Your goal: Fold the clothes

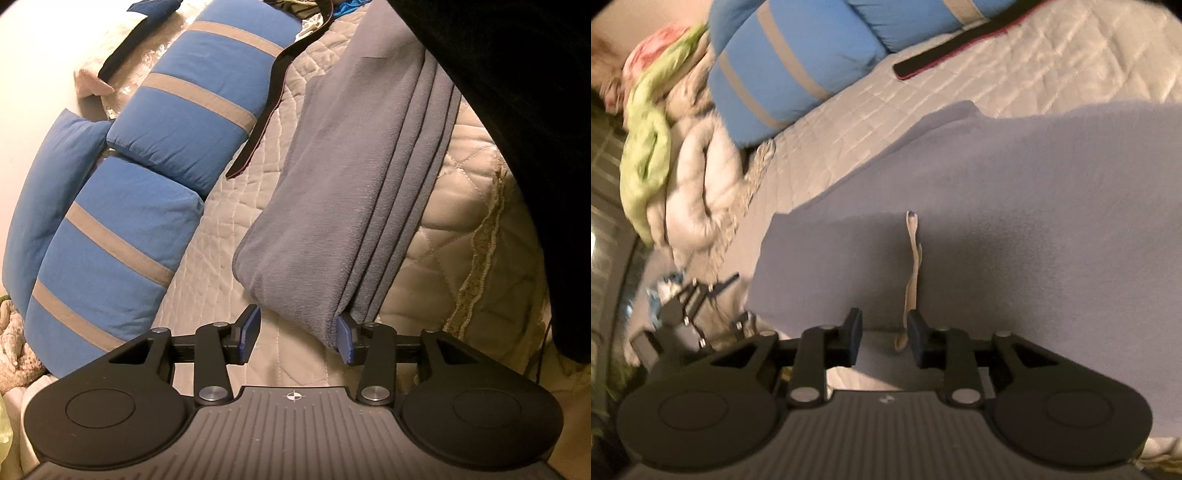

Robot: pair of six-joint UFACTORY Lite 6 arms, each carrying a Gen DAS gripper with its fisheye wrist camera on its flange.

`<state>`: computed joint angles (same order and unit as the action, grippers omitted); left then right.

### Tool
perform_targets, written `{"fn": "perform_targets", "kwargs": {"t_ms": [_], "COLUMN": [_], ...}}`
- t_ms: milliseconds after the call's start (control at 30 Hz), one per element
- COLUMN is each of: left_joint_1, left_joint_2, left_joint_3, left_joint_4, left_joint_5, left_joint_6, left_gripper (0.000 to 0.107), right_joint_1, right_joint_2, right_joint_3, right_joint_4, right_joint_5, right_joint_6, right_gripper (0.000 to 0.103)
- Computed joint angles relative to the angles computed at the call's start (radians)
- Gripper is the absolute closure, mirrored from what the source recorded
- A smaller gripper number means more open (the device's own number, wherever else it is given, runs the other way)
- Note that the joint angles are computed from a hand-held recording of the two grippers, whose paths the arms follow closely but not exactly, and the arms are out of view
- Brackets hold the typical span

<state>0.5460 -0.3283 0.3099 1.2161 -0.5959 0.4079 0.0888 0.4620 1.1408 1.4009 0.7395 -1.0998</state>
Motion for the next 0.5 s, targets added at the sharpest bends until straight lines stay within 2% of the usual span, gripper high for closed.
{"fn": "perform_targets", "kwargs": {"t_ms": [100, 233, 267, 300, 500], "left_joint_1": [-0.002, -0.008, -0.009, -0.009, -0.003], "left_joint_2": [-0.019, -0.027, -0.025, -0.024, -0.009], "left_joint_3": [-0.009, -0.016, -0.016, -0.017, -0.012], "left_joint_4": [0.0, -0.015, -0.019, -0.024, -0.027], "left_joint_5": [0.006, 0.012, 0.012, 0.011, 0.001], "left_joint_6": [-0.001, 0.008, 0.012, 0.016, 0.025], "left_gripper": [0.065, 0.065, 0.065, 0.065, 0.064], "right_joint_1": [0.009, 0.021, 0.021, 0.02, 0.021], "right_joint_2": [0.063, 0.093, 0.092, 0.09, 0.015], "right_joint_3": [0.044, 0.063, 0.06, 0.057, 0.025], "right_joint_4": [0.019, 0.024, 0.03, 0.037, 0.041], "right_joint_5": [0.003, 0.002, 0.007, 0.011, 0.013], "right_joint_6": [0.025, 0.052, 0.049, 0.046, 0.051], "right_gripper": [0.06, 0.067, 0.088, 0.101, 0.101]}}
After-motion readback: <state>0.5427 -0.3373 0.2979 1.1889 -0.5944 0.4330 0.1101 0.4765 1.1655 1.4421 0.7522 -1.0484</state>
